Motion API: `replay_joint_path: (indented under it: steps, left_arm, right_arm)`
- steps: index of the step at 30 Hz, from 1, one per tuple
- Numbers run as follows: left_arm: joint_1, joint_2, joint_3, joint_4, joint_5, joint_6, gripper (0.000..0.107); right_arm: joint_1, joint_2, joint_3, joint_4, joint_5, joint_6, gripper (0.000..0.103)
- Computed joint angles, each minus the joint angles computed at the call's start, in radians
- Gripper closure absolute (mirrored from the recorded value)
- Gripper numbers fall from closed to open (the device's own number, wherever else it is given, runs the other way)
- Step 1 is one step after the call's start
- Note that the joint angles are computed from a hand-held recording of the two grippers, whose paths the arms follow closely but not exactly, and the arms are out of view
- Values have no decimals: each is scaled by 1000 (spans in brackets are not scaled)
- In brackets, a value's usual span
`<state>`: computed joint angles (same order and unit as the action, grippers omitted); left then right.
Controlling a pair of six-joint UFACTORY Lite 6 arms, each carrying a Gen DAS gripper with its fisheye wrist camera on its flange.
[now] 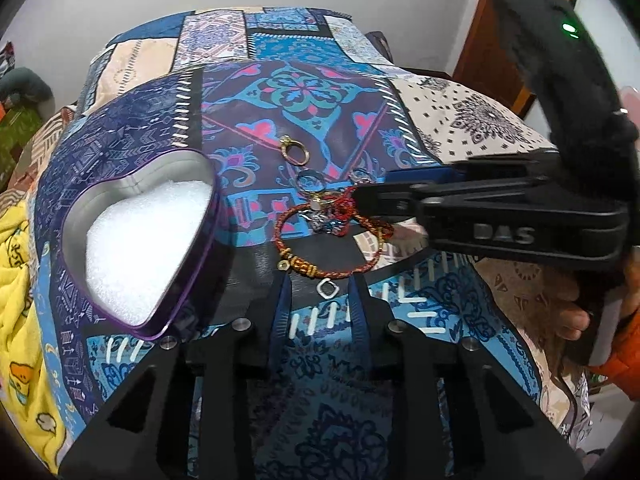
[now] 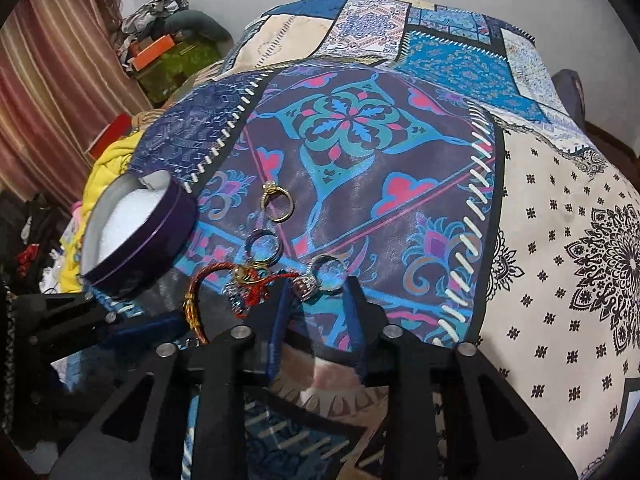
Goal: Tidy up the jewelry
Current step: 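Lower the right gripper onto the jewelry pile and grasp a silver ring, then carry the silver ring with the right gripper over the heart tin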
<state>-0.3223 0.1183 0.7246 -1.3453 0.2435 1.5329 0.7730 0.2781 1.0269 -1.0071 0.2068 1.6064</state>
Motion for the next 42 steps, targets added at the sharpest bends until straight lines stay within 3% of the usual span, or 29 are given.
replay_joint_path:
  steps: [3,5,7,14,27,34,42]
  left_arm:
    - [16,16,4,-53,41,77,87]
    - [25,28,10,-75,58,103,94]
    - [29,37,20,-64,64,90,98]
    - [38,-17,-11,15,74,-4,98]
    - [165,-243,-93,230,138,-227,98]
    - [269,-333,-69,276,204,-265,98]
    - [391,-309,21,235,267,-195,98]
  right_arm:
    - [4,3,-3,-91,8,98,80]
    - [11,4,5,-78,30,85,92]
    - [8,2,10,-36,29,48,92]
    - [24,-75,-47,-15,43,63,92]
    - [142,-216,-30,2,211,48,92]
    - [210,-172,87,-22,277,55,92]
    - [220,-31,264,-22,246,29,92]
